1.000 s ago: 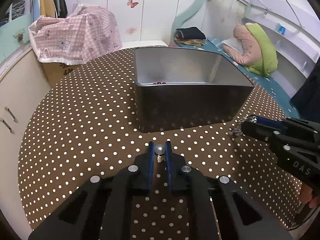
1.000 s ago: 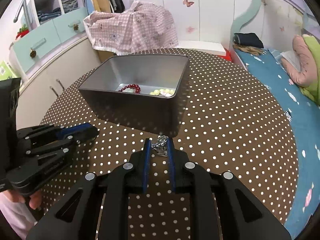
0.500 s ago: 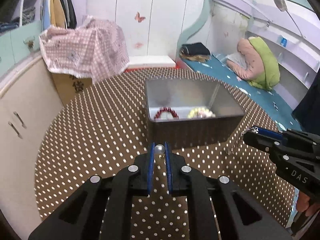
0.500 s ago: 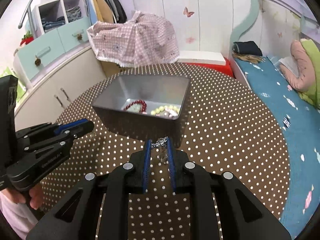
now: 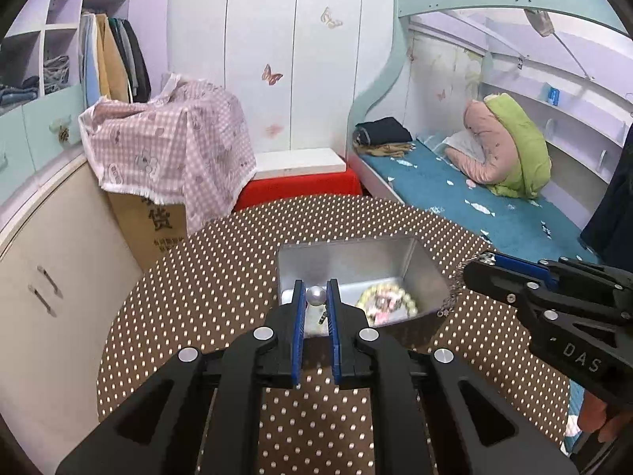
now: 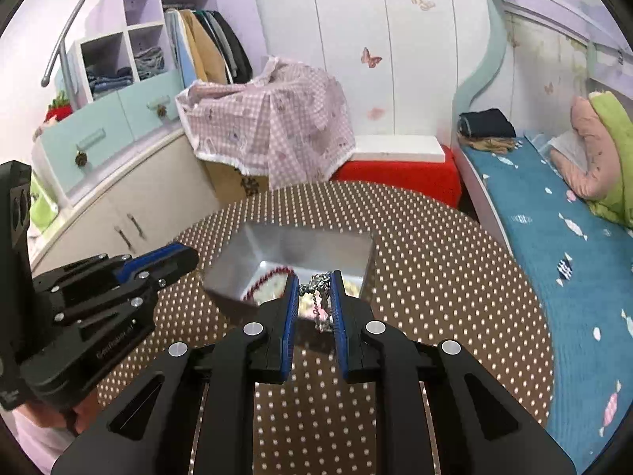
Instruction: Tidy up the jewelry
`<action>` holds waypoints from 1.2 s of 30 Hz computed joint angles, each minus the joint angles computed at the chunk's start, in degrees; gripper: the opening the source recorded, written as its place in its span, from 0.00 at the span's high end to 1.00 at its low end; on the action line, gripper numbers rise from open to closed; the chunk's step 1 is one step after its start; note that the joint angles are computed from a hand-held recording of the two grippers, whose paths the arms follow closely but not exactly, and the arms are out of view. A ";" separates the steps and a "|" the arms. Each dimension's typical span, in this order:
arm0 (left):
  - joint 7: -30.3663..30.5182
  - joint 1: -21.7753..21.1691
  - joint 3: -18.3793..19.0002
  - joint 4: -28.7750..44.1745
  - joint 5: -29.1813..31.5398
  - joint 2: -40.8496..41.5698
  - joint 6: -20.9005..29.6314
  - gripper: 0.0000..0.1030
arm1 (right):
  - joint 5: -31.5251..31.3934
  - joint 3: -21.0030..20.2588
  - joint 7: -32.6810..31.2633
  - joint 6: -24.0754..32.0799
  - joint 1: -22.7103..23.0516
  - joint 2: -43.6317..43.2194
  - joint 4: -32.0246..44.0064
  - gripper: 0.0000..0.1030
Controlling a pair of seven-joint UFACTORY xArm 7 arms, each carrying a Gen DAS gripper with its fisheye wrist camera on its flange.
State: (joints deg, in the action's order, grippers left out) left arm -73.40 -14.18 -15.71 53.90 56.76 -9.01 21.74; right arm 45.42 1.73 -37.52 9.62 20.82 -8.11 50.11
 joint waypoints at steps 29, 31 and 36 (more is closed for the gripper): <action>4.25 -0.77 6.14 5.99 -3.65 6.40 -3.24 0.42 | 1.46 6.31 2.95 3.36 -8.31 10.22 11.85 0.29; 4.44 -0.71 5.96 5.98 -4.05 6.29 -2.61 0.40 | 0.06 6.13 4.33 2.92 -8.34 10.00 11.40 0.29; 3.84 -0.51 5.49 5.30 -3.61 5.39 -1.59 0.38 | -2.69 5.58 6.68 2.92 -8.45 8.85 9.56 0.29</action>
